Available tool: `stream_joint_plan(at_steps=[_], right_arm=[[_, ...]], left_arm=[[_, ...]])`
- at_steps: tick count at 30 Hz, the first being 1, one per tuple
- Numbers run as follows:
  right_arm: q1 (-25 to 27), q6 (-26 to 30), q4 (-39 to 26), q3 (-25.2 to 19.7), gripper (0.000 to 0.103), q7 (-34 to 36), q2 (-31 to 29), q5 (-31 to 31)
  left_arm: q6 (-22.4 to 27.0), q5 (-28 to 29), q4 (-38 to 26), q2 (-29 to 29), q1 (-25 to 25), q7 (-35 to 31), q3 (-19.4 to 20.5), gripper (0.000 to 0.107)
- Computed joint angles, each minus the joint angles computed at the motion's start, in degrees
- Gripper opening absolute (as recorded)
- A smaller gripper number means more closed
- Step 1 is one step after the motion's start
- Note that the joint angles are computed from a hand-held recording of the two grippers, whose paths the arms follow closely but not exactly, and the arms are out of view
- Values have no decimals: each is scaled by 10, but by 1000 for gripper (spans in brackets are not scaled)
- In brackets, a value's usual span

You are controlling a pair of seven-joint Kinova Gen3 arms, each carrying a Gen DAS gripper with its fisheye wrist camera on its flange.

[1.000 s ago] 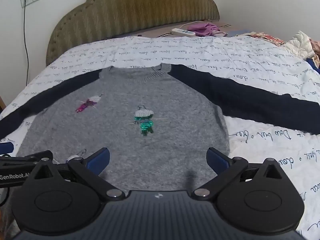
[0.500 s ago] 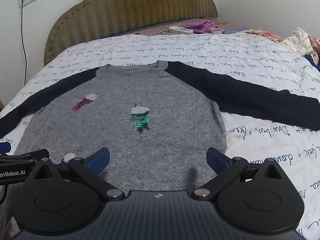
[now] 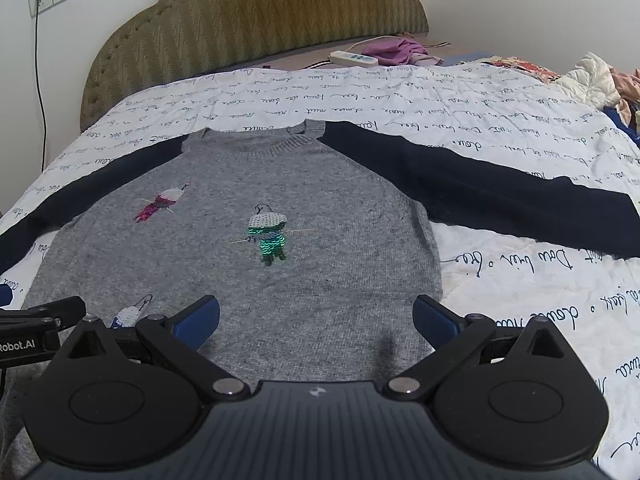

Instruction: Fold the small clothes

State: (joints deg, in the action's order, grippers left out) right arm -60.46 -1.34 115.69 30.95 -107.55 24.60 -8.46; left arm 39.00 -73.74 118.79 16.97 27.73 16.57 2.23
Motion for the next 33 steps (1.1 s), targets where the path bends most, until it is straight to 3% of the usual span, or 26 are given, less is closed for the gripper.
stream_joint_plan(at_steps=[7, 10, 16, 20, 27, 33], right_arm=[[12, -2, 2, -11, 103, 3, -3, -4], [13, -2, 3, -12, 103, 4, -2, -4], [26, -6, 4, -22, 103, 7, -5, -10], [34, -6, 5, -28, 103, 9, -6, -11], [47, -15, 7, -41, 103, 18, -8, -16], [102, -36, 15, -99, 103, 43, -17, -28]], left_arm=[[-18, -78, 25, -10, -2, 74, 4, 103], [-27, -88, 27, -12, -12, 76, 14, 103], [-4, -33, 0, 1, -10, 33, 21, 103], [-10, -25, -3, 1, -5, 24, 12, 103], [20, -1, -24, 18, 15, -12, 6, 103], [25, 12, -32, 22, 20, -23, 2, 103]])
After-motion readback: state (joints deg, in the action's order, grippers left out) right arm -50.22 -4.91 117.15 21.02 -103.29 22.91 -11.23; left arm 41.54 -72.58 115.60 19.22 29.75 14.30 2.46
